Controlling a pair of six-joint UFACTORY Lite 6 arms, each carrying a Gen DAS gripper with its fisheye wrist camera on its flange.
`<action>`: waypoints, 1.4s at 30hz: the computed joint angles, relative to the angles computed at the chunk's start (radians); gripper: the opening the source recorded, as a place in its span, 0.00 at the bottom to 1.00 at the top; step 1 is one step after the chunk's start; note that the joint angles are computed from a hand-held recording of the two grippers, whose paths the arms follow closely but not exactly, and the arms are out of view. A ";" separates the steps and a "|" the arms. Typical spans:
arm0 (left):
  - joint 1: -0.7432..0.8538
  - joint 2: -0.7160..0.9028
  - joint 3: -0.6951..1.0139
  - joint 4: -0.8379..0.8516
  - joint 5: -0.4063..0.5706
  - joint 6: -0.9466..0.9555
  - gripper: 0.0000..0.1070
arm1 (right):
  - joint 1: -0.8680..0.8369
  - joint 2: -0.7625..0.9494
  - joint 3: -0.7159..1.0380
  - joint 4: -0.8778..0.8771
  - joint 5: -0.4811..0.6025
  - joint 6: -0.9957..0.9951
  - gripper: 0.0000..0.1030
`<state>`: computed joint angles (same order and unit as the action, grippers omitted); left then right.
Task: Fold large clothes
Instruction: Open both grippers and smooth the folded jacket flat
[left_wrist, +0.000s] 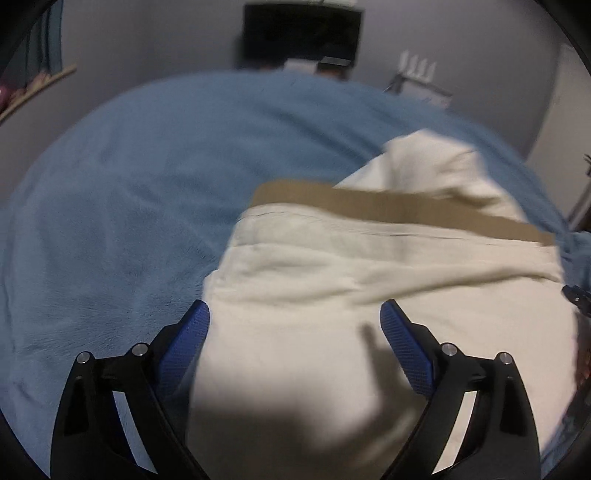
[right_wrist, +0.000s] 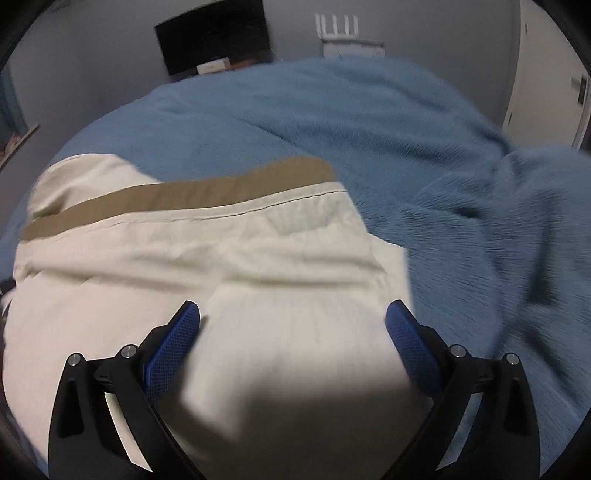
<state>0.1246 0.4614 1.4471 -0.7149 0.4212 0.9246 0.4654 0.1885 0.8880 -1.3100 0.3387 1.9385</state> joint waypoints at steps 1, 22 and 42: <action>-0.003 -0.088 -0.084 -0.067 0.013 0.068 0.88 | 0.034 -0.059 -0.037 0.032 0.021 -0.025 0.94; -0.178 -0.550 -0.802 0.241 -0.178 -0.132 0.91 | 0.526 -0.097 -0.249 0.374 0.266 0.004 0.94; -0.214 -0.549 -0.759 -0.016 -0.196 0.077 0.91 | 0.339 -0.131 -0.215 0.078 0.157 0.128 0.94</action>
<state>-0.0892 -0.0873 0.6878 -0.7310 0.2255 1.0012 0.8044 0.0571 0.6733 -1.2324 0.4956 2.0666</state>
